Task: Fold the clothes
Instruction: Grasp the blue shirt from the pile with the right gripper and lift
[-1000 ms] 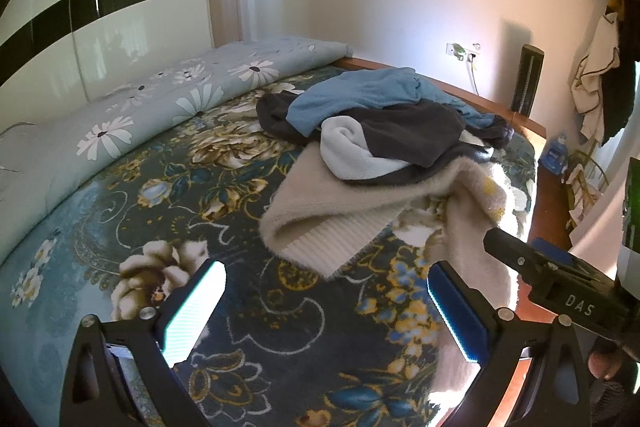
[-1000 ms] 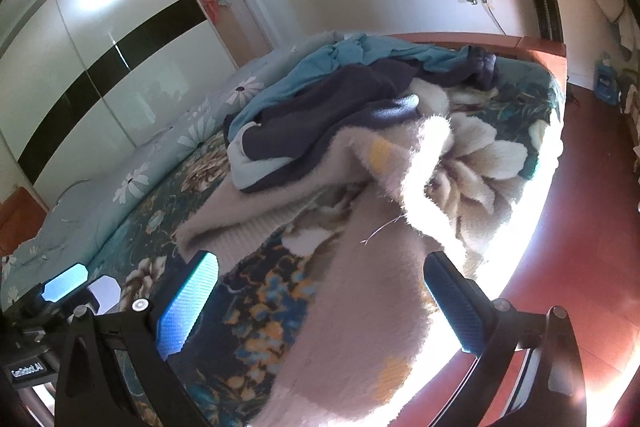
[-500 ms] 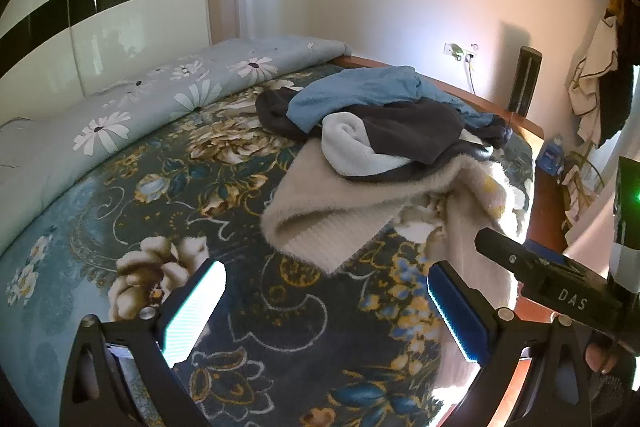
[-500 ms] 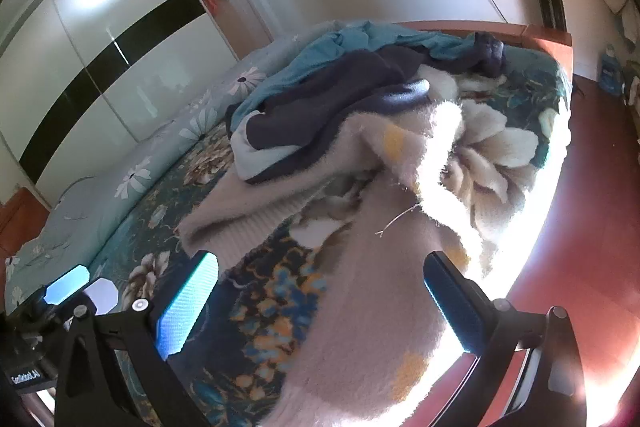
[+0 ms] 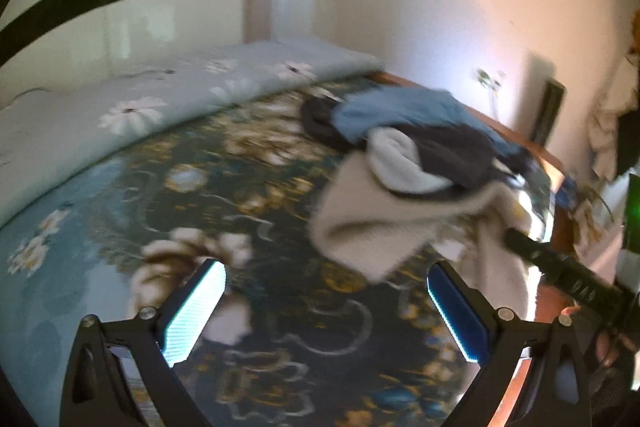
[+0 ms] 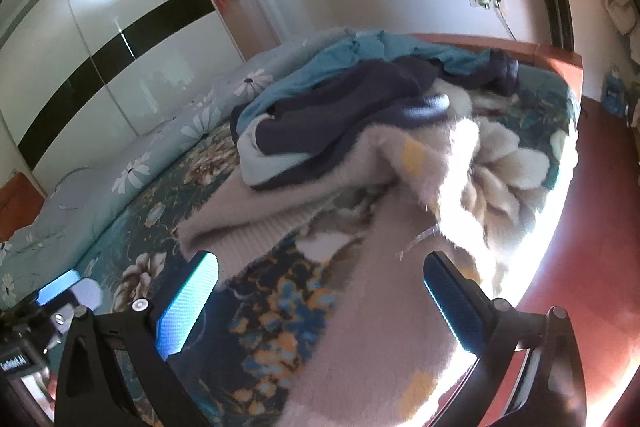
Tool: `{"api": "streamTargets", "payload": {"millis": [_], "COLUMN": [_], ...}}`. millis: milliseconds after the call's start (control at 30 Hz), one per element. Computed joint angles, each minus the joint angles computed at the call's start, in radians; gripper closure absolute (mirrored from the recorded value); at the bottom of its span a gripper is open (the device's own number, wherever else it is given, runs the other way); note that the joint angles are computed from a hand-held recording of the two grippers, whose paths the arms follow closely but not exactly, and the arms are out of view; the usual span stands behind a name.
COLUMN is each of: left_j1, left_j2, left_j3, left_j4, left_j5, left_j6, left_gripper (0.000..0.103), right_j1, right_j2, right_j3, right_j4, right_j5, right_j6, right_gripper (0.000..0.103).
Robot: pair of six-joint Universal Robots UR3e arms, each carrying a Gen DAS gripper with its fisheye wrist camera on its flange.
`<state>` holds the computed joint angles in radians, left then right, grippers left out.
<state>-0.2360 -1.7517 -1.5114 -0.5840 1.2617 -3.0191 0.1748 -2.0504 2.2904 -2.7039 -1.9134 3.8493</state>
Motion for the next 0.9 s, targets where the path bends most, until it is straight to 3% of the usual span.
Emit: {"api": "streamTargets", "payload": {"millis": [133, 267, 333, 400, 500, 600, 633, 700, 733, 767, 900], "left_j1": [0.121, 0.284, 0.373, 0.459, 0.59, 0.685, 0.716, 0.763, 0.789, 0.814, 0.874], "left_j2": [0.074, 0.177, 0.231, 0.279, 0.353, 0.408, 0.426, 0.452, 0.46, 0.467, 0.481], "left_j3": [-0.084, -0.187, -0.231, -0.263, -0.312, -0.367, -0.388, -0.417, -0.426, -0.435, -0.454], "left_j4": [0.041, 0.053, 0.054, 0.041, 0.015, 0.013, 0.009, 0.0, -0.014, -0.029, -0.068], "left_j5": [-0.048, -0.084, -0.105, -0.136, -0.181, -0.195, -0.202, -0.212, -0.23, -0.247, -0.291], "left_j6": [-0.021, -0.005, 0.008, 0.024, 0.056, 0.093, 0.105, 0.117, 0.122, 0.127, 0.155], "left_gripper": [0.0, 0.0, 0.0, 0.0, 0.0, 0.0, 0.0, 0.0, 0.0, 0.0, 0.0], "right_j1": [-0.109, -0.357, -0.425, -0.442, -0.502, -0.516, -0.518, -0.514, -0.519, -0.527, -0.534], "right_j2": [0.04, 0.157, 0.331, 0.502, 0.695, 0.803, 0.834, 0.852, 0.849, 0.835, 0.757], "right_j3": [-0.07, -0.267, -0.447, -0.64, -0.857, -0.981, -1.017, -1.039, -1.034, -1.015, -0.973], "right_j4": [-0.054, -0.002, 0.069, 0.172, 0.277, 0.315, 0.33, 0.339, 0.329, 0.309, 0.246], "right_j5": [0.068, 0.351, 0.378, 0.325, 0.383, 0.373, 0.375, 0.369, 0.38, 0.403, 0.482], "right_j6": [-0.142, -0.37, -0.403, -0.397, -0.331, -0.242, -0.221, -0.198, -0.191, -0.177, -0.16], "right_gripper": [0.0, 0.0, 0.0, 0.001, 0.016, 0.023, 0.033, 0.047, 0.063, 0.072, 0.086]}}
